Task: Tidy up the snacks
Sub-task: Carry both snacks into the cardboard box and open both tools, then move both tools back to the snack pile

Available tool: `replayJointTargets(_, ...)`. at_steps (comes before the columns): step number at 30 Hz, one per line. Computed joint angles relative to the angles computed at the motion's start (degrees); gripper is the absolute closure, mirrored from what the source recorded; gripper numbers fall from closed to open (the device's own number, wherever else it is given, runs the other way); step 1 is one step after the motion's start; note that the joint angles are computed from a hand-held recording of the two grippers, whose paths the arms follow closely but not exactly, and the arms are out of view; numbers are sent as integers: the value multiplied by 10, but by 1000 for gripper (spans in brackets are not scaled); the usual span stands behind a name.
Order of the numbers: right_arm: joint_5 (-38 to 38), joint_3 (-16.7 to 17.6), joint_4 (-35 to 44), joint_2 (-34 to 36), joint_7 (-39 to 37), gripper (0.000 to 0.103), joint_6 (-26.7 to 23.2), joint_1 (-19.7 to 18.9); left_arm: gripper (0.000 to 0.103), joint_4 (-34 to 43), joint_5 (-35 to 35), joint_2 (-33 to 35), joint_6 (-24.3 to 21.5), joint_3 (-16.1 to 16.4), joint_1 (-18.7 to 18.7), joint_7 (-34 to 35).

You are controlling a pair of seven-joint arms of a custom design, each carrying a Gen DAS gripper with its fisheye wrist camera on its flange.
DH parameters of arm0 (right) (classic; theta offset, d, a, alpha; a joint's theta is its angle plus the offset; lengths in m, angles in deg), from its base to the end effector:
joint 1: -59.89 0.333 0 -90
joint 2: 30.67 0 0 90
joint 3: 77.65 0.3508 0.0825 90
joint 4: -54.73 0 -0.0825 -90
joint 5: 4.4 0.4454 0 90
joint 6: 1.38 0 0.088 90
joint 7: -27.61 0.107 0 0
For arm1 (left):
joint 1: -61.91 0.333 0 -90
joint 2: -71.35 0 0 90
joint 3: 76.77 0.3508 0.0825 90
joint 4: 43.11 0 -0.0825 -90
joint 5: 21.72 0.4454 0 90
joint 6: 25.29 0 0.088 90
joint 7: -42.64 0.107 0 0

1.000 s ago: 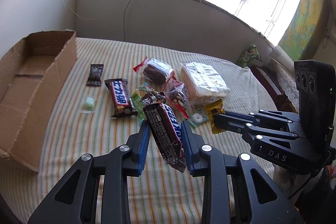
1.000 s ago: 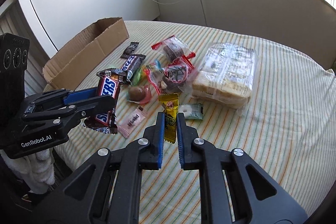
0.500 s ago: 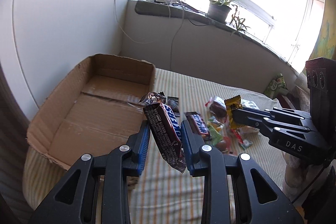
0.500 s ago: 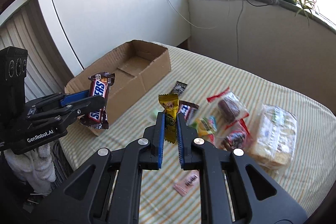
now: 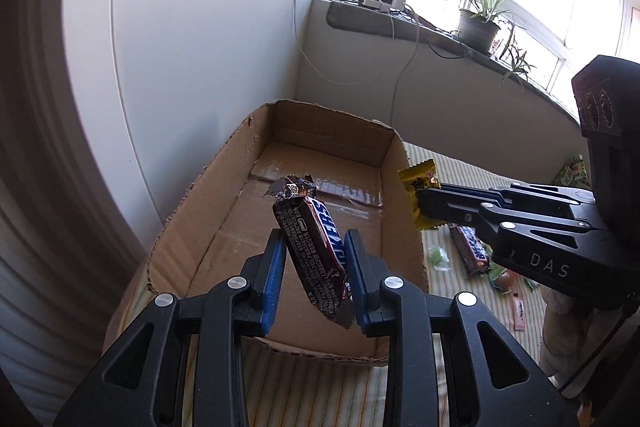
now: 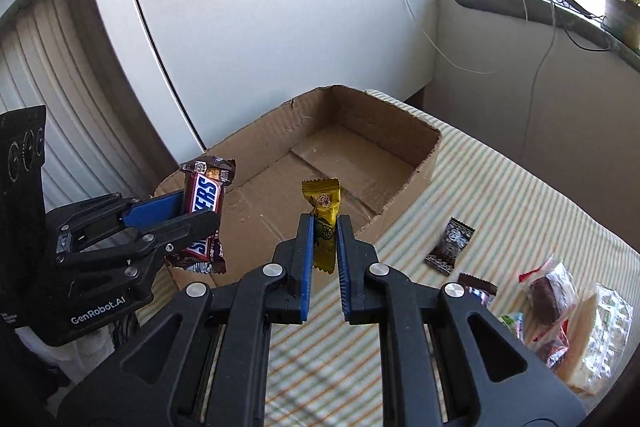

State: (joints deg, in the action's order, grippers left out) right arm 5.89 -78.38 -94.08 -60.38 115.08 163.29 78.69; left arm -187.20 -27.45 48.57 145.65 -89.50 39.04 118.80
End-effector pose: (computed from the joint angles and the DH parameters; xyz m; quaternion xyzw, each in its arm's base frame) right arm 0.4450 0.1341 0.5211 -0.7144 0.5811 -0.1866 0.3423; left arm 0.4093 -0.2937 0.5203 -0.5357 0.7344 -0.3856 0.1581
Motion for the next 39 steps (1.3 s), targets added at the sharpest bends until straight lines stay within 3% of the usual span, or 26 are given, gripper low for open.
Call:
replayJointTargets(11,26,-7,28,48,-26,91,0,18,74,3,17,7,2,-13,18,-8)
replayJointTargets(13,22,0,26,45,-22,83,1,11,74,2,27,4,2,-19,25,-16)
replayJointTargets(15,22,1,24,45,-19,60,10,8,72,1,33,1,1,-22,28,-22)
replayJointTargets(17,20,3,18,38,-15,55,17,4,70,-1,36,-3,0,-24,29,-29)
replayJointTargets(22,3,9,-5,5,0,54,21,-12,70,-7,41,-11,2,-24,18,-32)
replayJointTargets(27,-22,14,-41,-46,20,43,21,-37,70,-13,17,-15,24,-1,-28,-5)
replayJointTargets(34,-43,-7,-102,-145,26,40,-3,-68,70,-6,6,-10,25,-8,-60,10)
replayJointTargets(39,-62,-16,-145,-225,23,40,-50,-113,70,5,-33,10,18,15,-114,47)
